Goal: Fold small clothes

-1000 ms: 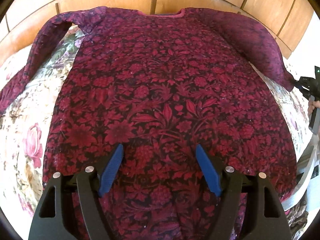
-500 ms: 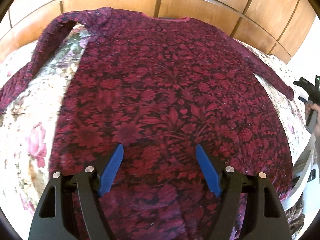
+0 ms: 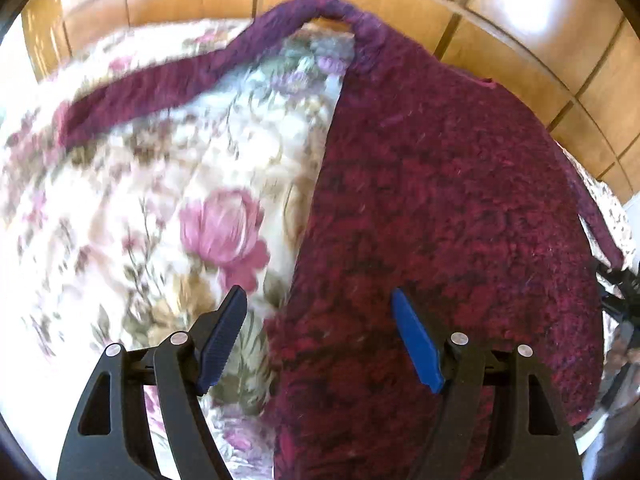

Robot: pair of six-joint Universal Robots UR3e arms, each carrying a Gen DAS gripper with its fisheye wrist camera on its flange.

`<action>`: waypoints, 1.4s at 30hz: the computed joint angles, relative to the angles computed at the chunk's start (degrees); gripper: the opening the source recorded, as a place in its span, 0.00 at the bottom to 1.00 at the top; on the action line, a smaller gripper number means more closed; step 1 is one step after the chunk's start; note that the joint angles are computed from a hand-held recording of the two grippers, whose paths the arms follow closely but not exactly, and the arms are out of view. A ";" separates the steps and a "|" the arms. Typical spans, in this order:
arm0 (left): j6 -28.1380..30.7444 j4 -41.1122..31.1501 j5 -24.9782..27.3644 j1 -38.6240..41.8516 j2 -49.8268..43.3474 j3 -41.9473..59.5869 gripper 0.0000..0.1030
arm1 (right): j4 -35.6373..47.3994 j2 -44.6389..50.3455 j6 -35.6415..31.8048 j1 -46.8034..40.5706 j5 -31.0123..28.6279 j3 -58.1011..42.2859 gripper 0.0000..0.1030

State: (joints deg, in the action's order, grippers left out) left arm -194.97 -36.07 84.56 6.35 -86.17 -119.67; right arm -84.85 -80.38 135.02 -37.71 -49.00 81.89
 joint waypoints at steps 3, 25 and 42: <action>2.35 3.11 -1.25 -0.49 1.10 -3.20 0.53 | 0.23 -1.10 -0.15 1.25 -1.95 0.07 0.17; 7.11 -4.24 -14.47 28.57 27.60 -18.41 0.65 | -6.00 -17.79 -0.26 -4.75 -3.10 9.38 0.77; 4.66 3.14 -15.15 43.49 -11.91 7.93 0.41 | -37.51 -16.26 13.64 23.57 -15.00 22.81 0.88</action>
State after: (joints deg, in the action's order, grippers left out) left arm -190.31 -32.93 69.40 49.83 -98.08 -111.74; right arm -122.36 -96.63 148.66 -14.14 -64.01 104.70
